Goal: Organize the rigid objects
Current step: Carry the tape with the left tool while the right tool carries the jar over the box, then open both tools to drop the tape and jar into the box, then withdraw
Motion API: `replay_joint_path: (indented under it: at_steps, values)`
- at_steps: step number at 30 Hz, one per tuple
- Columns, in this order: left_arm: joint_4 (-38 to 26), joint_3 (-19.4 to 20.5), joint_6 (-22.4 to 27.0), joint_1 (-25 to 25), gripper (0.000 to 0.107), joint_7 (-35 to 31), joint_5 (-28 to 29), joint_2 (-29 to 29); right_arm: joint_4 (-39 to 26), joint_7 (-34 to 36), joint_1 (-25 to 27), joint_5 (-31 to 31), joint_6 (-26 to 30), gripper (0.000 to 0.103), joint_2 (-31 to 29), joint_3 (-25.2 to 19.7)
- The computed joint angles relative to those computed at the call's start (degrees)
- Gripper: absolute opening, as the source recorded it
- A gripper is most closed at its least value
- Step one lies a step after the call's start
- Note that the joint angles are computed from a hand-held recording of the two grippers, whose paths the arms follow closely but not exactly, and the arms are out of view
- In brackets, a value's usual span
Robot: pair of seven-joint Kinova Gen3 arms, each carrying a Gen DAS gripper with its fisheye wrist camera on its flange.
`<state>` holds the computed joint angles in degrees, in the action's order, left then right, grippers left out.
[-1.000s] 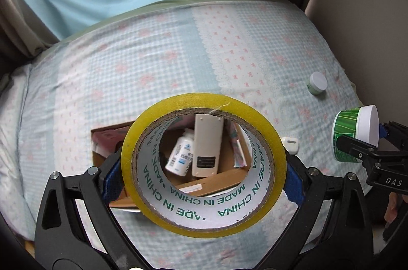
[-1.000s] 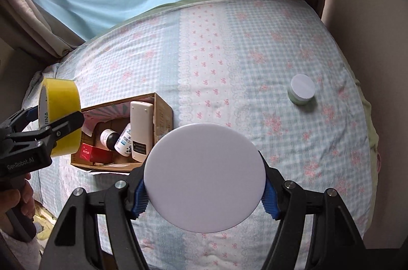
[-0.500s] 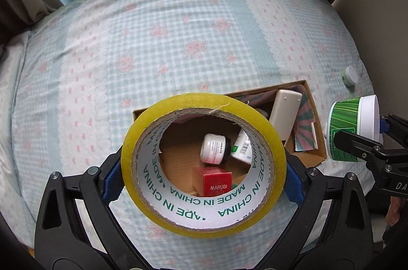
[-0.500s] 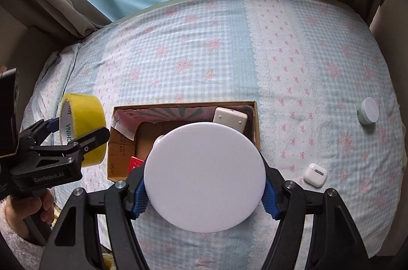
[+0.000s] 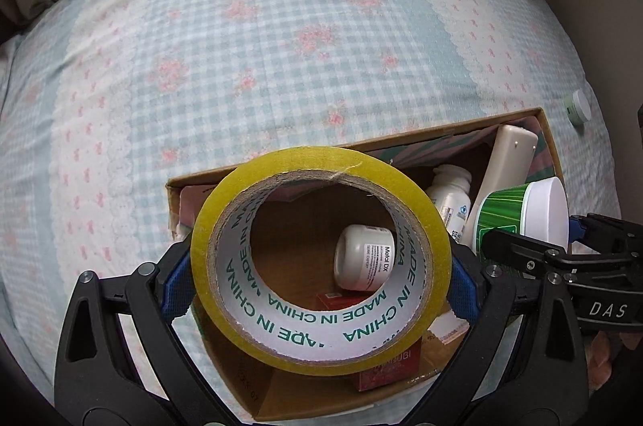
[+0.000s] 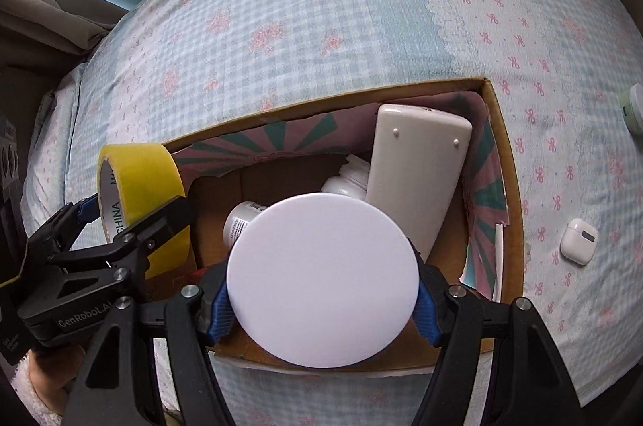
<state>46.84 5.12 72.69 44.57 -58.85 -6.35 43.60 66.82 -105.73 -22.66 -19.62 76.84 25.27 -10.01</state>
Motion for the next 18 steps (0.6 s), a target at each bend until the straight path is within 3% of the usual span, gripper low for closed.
replay_joint_path:
  at_steps: [7,14,17,18]
  values:
    - [4.4,-0.4,-4.1,2.2,0.097,-3.3,-3.6,-1.4,1.4,-3.0,2.2,-4.2,-3.3,0.066,1.1,-0.2]
    - [3.9,0.4,-3.2,1.2,0.1,-4.9,-2.2,-1.0,-2.5,-6.4,0.2,-2.8,-3.0,0.068,3.3,-0.9]
    - [7.2,-0.4,-5.8,2.1,0.103,-4.6,-3.7,-3.4,-0.5,-6.3,0.5,-4.0,-6.9,0.101,1.2,-0.6]
    - [7.8,-0.1,-6.3,1.9,0.103,-5.0,-3.7,-3.9,0.0,-6.3,0.3,-3.5,-8.0,0.103,0.4,-0.5]
